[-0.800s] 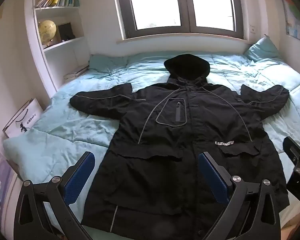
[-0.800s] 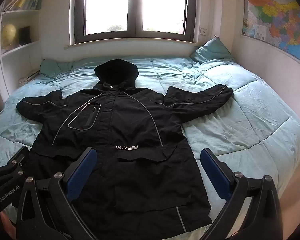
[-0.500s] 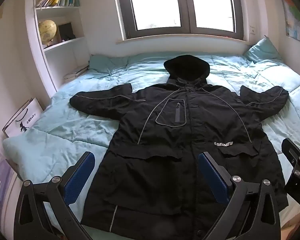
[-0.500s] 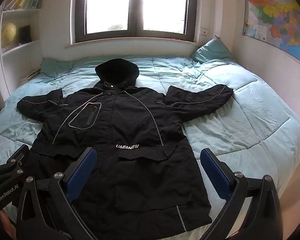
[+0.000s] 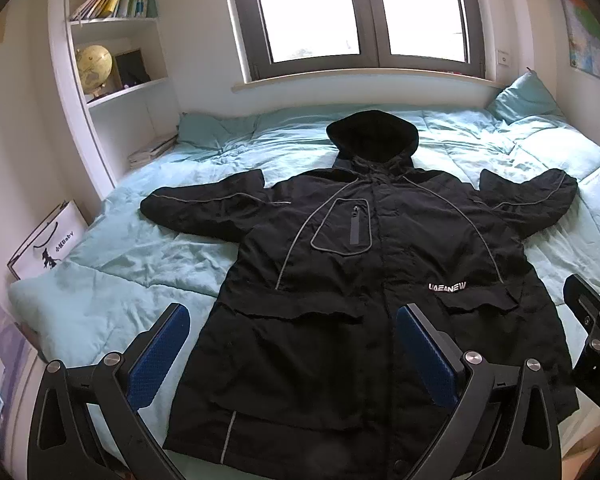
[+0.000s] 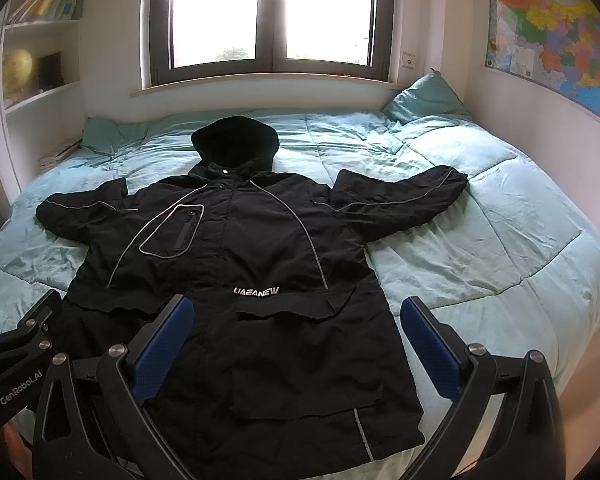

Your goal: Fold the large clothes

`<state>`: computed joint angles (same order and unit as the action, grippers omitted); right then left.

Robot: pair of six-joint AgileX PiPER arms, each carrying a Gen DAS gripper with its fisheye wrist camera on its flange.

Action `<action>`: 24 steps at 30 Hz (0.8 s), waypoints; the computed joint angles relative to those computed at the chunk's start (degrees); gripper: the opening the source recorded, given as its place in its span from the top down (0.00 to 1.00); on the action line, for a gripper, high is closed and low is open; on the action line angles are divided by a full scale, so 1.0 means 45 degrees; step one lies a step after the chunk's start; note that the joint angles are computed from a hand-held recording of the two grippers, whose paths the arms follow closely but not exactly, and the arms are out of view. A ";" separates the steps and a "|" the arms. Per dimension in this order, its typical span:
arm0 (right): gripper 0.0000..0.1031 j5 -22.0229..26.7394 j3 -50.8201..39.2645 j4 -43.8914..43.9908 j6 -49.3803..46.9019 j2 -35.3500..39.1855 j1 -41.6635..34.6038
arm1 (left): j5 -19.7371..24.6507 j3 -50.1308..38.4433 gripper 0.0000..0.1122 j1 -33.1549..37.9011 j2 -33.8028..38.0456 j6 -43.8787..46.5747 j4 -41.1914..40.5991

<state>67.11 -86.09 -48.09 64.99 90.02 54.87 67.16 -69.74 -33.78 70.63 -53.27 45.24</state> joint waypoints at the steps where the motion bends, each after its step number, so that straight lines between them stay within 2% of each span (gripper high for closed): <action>1: 0.00 -0.0028 0.0027 -0.0004 0.0001 -0.0022 -0.0014 | 0.0087 0.0163 0.09 -0.0246 -0.0067 -0.0257 0.0206; 24: 0.00 -0.0016 -0.0162 0.0266 -0.0219 -0.0060 -0.0046 | -0.0007 0.0167 0.09 -0.0082 -0.0390 -0.0210 -0.0120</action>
